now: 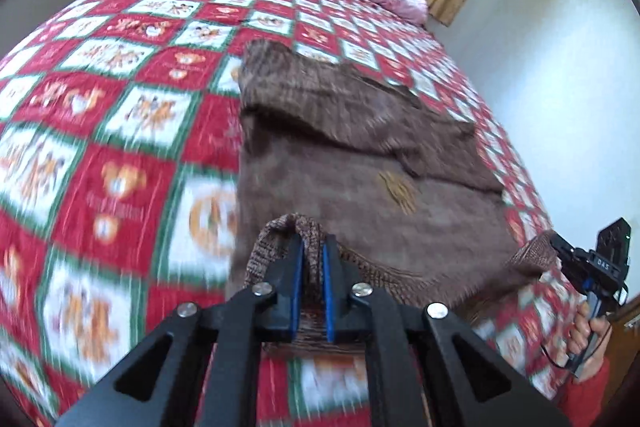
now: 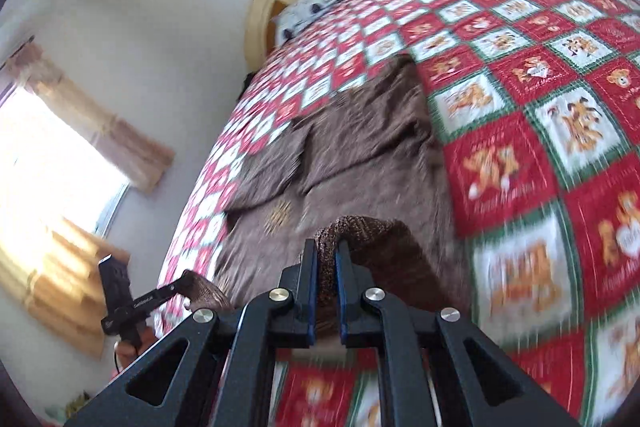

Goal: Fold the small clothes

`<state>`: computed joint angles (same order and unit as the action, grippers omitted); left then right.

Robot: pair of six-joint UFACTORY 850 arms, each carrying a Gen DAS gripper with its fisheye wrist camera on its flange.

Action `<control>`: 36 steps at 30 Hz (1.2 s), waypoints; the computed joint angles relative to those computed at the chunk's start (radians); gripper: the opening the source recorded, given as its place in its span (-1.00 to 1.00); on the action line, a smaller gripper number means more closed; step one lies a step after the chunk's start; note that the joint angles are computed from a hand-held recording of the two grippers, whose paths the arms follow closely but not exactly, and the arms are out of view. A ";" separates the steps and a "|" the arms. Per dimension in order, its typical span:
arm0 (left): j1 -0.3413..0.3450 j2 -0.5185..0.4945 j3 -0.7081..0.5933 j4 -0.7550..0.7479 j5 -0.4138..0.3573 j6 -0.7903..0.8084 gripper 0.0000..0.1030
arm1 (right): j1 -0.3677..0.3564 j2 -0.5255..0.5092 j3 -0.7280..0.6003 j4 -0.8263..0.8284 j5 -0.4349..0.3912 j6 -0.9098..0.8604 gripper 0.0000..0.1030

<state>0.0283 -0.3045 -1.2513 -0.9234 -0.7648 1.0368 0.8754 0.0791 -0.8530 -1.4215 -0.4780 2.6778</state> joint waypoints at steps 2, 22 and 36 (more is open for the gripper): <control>-0.019 -0.041 -0.044 0.034 0.023 -0.036 -0.82 | -0.044 -0.021 -0.007 0.018 0.016 -0.019 -0.86; 0.002 -0.064 -0.043 -0.167 0.031 0.525 0.30 | 0.032 -0.077 0.007 -0.104 -0.263 0.049 0.42; -0.031 -0.166 -0.120 -0.078 -0.018 0.373 -0.05 | 0.079 -0.146 -0.098 0.108 -0.375 -0.319 0.41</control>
